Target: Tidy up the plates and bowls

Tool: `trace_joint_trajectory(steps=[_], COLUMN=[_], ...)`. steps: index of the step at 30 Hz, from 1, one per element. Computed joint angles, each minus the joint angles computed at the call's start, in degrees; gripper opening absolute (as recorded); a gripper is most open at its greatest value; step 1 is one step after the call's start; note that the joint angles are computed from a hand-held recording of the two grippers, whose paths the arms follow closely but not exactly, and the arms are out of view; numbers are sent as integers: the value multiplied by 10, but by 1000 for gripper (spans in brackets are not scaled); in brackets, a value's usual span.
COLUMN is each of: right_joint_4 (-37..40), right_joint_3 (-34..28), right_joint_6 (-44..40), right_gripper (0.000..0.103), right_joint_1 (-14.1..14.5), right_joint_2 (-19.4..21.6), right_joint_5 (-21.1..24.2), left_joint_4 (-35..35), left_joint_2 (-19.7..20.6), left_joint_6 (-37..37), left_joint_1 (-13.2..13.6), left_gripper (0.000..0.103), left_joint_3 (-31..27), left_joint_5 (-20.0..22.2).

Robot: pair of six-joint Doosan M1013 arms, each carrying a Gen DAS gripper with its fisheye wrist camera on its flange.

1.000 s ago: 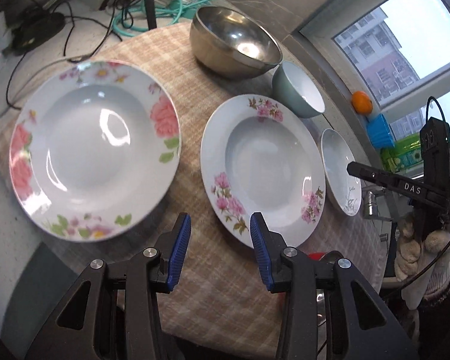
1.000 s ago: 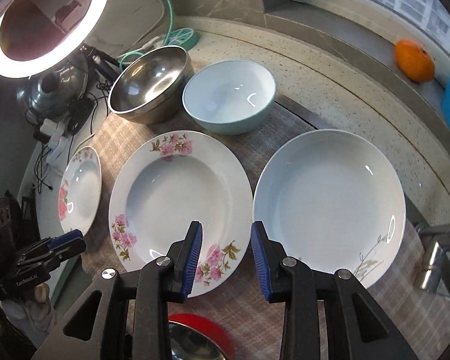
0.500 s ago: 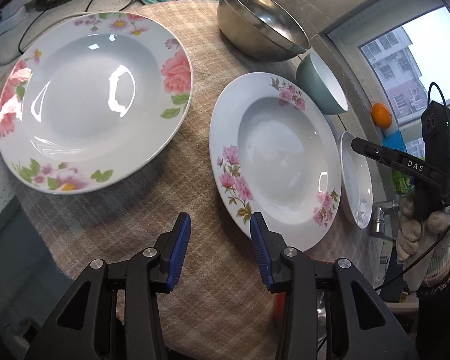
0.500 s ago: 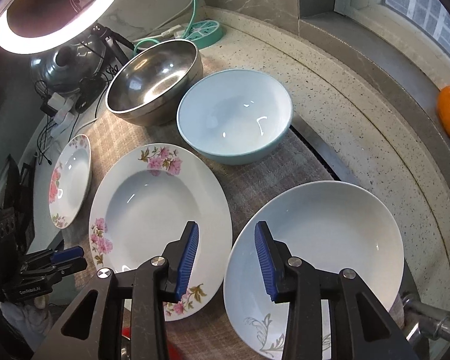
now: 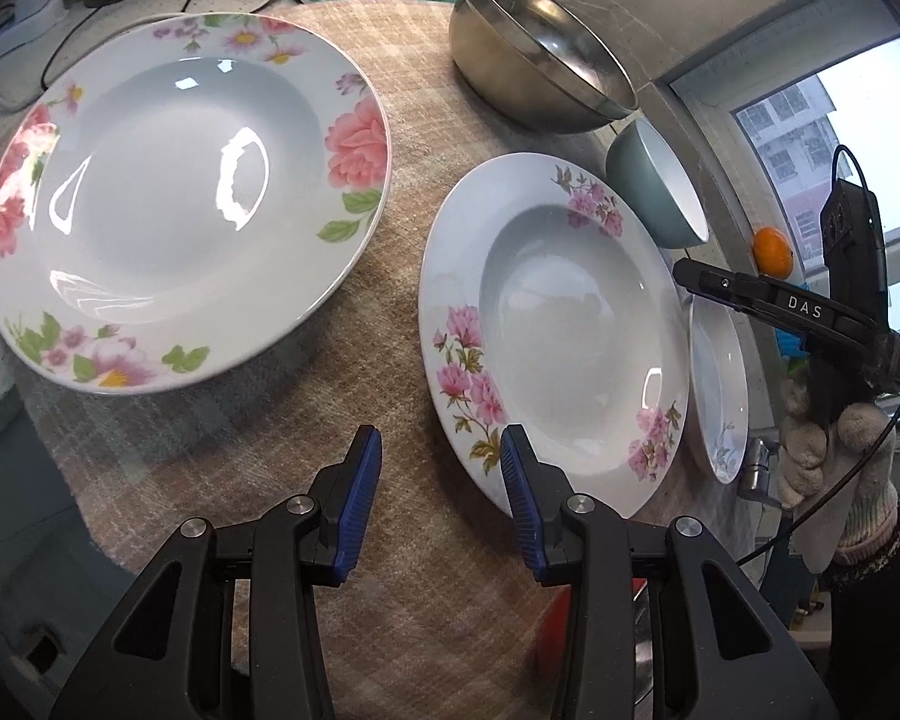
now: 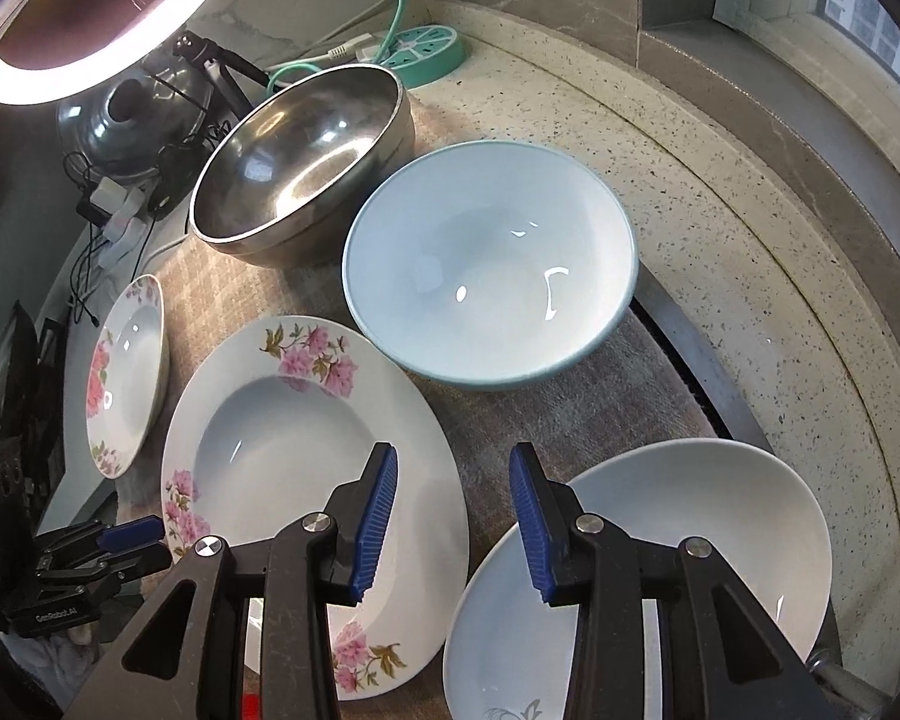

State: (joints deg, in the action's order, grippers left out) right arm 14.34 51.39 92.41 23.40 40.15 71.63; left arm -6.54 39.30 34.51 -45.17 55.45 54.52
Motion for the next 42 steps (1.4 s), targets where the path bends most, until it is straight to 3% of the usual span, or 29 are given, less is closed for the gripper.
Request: trace_joint_trajectory(steps=[11,21,24,42], right_joint_4=[7,44,55,45], right_joint_3=[-27,-32,-40,-40], right_joint_6=[-4,-10,-14,-6], right_gripper=[35,34,28,28], right_joint_1=[-2,-8,-7,1], right_joint_2=[21,29,34,32], right_joint_5=[27,46,59,73], left_joint_4=[-7,-22,-27,-15], left_joint_2=[13,18,20,12], left_joint_6=[3,12,15,6], left_joint_1=[1,5,7,5], left_gripper=[38,20,19,19], left_joint_3=[-17,-21,-26,-17], left_joint_5=[3,-3,-2,3])
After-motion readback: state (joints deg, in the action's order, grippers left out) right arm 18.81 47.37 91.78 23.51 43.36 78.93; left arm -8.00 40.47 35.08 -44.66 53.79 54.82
